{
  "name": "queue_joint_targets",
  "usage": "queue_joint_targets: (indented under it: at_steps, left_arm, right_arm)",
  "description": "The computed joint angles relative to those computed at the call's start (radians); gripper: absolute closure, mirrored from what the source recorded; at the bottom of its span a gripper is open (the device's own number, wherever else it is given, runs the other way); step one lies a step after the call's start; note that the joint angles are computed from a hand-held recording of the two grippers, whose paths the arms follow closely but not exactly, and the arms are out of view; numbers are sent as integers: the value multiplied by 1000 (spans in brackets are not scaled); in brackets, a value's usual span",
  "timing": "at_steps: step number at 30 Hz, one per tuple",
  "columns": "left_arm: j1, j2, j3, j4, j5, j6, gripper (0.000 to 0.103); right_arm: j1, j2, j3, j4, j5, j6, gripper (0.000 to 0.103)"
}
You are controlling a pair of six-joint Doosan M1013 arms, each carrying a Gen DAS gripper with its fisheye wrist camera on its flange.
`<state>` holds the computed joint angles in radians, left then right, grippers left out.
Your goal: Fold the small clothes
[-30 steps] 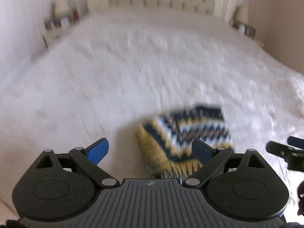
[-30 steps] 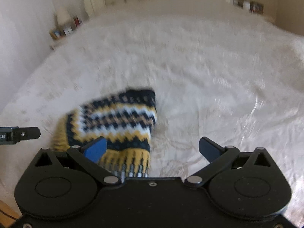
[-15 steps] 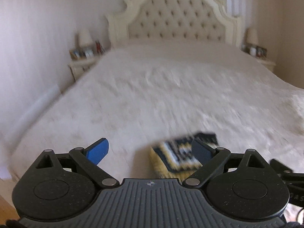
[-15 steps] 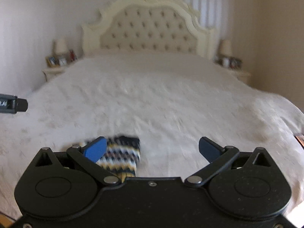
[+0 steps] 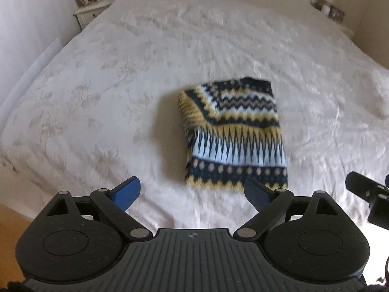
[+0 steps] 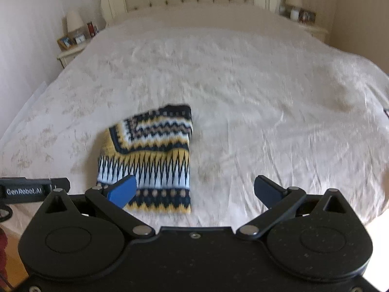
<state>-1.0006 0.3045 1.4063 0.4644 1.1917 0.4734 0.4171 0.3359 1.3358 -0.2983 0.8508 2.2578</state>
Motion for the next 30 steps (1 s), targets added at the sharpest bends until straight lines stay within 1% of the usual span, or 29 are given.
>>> queue_joint_targets:
  at_steps: [4, 7, 14, 22, 30]
  left_arm:
    - [-5, -3, 7, -21, 20, 11, 10]
    - [-6, -2, 11, -36, 25, 22, 10]
    - [-5, -2, 15, -58, 34, 42, 10]
    - [-5, -11, 26, -55, 45, 26, 10]
    - [-1, -18, 35, -68, 47, 23, 10]
  right_arm:
    - [-3, -4, 12, 55, 19, -9, 1]
    - [2, -6, 14, 65, 38, -11, 1]
    - [12, 0, 7, 59, 67, -5, 1]
    - [18, 8, -8, 36, 94, 11, 1]
    - [21, 17, -20, 42, 115, -2, 1]
